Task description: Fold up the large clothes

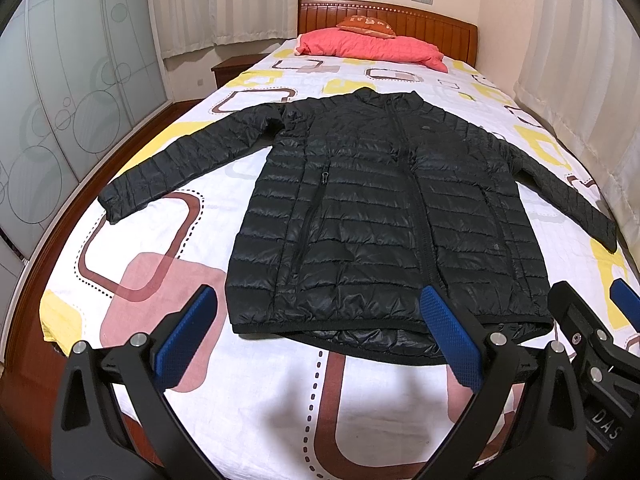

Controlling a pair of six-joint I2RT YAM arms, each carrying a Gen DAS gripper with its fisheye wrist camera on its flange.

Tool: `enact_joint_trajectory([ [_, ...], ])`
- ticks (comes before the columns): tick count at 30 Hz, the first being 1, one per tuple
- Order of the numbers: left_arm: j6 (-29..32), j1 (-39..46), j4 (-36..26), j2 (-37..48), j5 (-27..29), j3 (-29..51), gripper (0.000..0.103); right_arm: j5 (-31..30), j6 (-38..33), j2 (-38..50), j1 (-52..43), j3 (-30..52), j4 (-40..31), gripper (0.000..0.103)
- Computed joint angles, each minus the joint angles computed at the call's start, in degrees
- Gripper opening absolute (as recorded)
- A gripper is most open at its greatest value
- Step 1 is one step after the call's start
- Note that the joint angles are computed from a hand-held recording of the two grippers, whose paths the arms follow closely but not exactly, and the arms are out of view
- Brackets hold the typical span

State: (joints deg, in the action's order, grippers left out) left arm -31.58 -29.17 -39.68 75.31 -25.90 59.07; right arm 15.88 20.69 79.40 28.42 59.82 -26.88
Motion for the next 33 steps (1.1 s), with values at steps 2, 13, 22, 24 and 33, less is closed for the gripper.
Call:
enact_joint_trajectory([
  [2,0.1,0.1,0.1,0.1,0.1,0.0,0.101,-0.1,-0.2,0.0,-0.2,0.3,-0.3,0.099],
  [13,2.0,3.3,6.5,4.3,2.2,-2.5,0.101,-2.0,0.4,2.7,-0.5,-1.4,3.3,0.099],
  [22,5.4,13.1,13.0,17.7,11.6,2.3,0.101,-16.7,0.5,10.4,-15.0,-0.6,10.2,0.099],
  [24,5.4,15.5,13.8,21.7,12.8,4.5,0.101,-20.6,1.2,12.5,-20.1,-0.4,12.5,0.099],
  [33,4.6,25.9,13.2,38.0,14.5,16.9,0.075,-26.8,2.6,29.1,-40.8,10.1,18.7,0.048],
])
